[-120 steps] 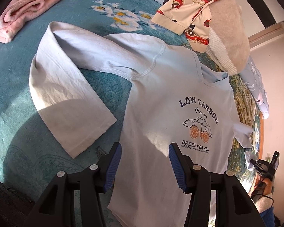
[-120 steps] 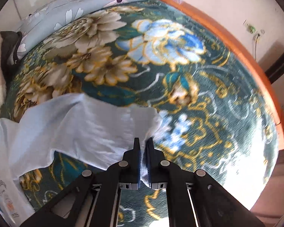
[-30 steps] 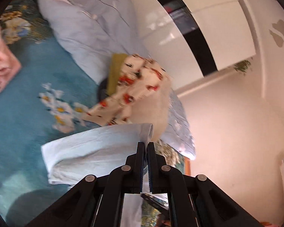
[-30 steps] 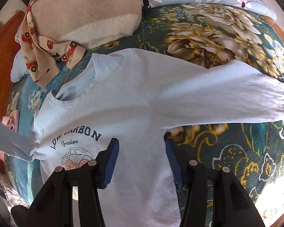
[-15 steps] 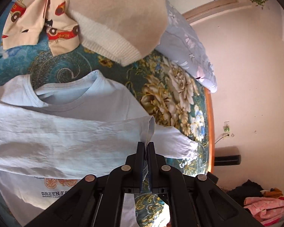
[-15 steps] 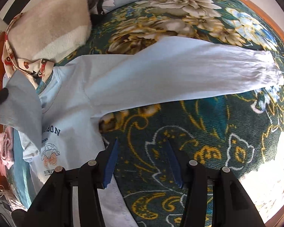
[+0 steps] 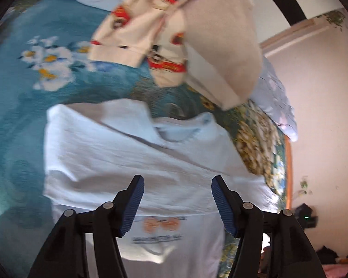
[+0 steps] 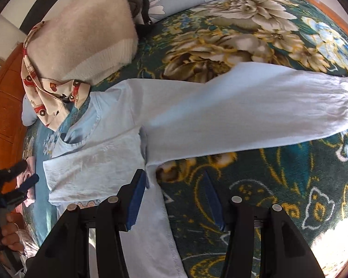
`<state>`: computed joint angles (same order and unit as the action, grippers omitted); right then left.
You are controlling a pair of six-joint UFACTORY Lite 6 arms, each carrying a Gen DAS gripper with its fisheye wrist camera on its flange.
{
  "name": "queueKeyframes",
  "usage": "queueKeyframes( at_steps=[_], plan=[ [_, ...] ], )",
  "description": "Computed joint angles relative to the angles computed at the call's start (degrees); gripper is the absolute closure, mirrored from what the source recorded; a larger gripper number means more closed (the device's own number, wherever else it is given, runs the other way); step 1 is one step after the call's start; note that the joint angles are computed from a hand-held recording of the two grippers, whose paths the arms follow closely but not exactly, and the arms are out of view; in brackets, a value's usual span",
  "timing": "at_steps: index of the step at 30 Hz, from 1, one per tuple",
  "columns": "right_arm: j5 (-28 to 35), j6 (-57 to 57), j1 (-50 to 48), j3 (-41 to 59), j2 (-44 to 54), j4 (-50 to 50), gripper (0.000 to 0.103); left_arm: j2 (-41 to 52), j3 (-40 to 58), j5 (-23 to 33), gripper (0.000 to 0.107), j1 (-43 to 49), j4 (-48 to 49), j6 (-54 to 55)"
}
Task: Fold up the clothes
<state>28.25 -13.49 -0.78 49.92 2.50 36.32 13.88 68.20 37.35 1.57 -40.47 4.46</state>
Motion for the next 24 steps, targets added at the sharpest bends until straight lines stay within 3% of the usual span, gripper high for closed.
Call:
queueKeyframes(
  at_steps=[3, 9, 10, 12, 13, 15, 20, 24],
  plan=[
    [1.10, -5.32, 1.73, 7.78, 7.21, 4.72, 0.051, 0.60, -4.72, -0.42, 0.042, 10.13, -2.72, 2.23],
    [4.64, 2.53, 5.17, 23.12, 22.69, -2.54, 0.052, 5.52, -6.00, 1.82, 0.042, 20.41, -12.07, 10.71],
    [5.24, 4.03, 5.51, 24.70, 24.30, -3.60, 0.056, 6.15, -5.67, 1.98, 0.042, 20.87, -12.66, 11.48],
    [5.30, 4.87, 6.40, 25.64, 24.68, -4.38, 0.084, 7.64, -4.61, 2.51, 0.042, 21.36, -14.03, 13.41],
    [5.34, 5.56, 7.02, 26.06, 24.55, -5.47, 0.091, 8.54, -3.93, 2.86, 0.042, 21.42, -14.89, 14.51],
    [5.31, 7.89, 8.37, 26.97, 23.78, -9.25, 0.098, 10.67, -2.00, 3.47, 0.042, 21.02, -15.43, 15.39],
    [4.38, 11.65, 8.64, 28.26, 20.96, -14.10, 0.099, 16.95, 3.56, 3.39, 0.042, 19.51, -14.33, 15.55],
    [5.99, 14.20, 9.95, 30.30, 23.04, -17.66, 0.099, 19.27, 4.21, 4.77, 0.042, 21.31, -23.10, 21.83]
  ],
)
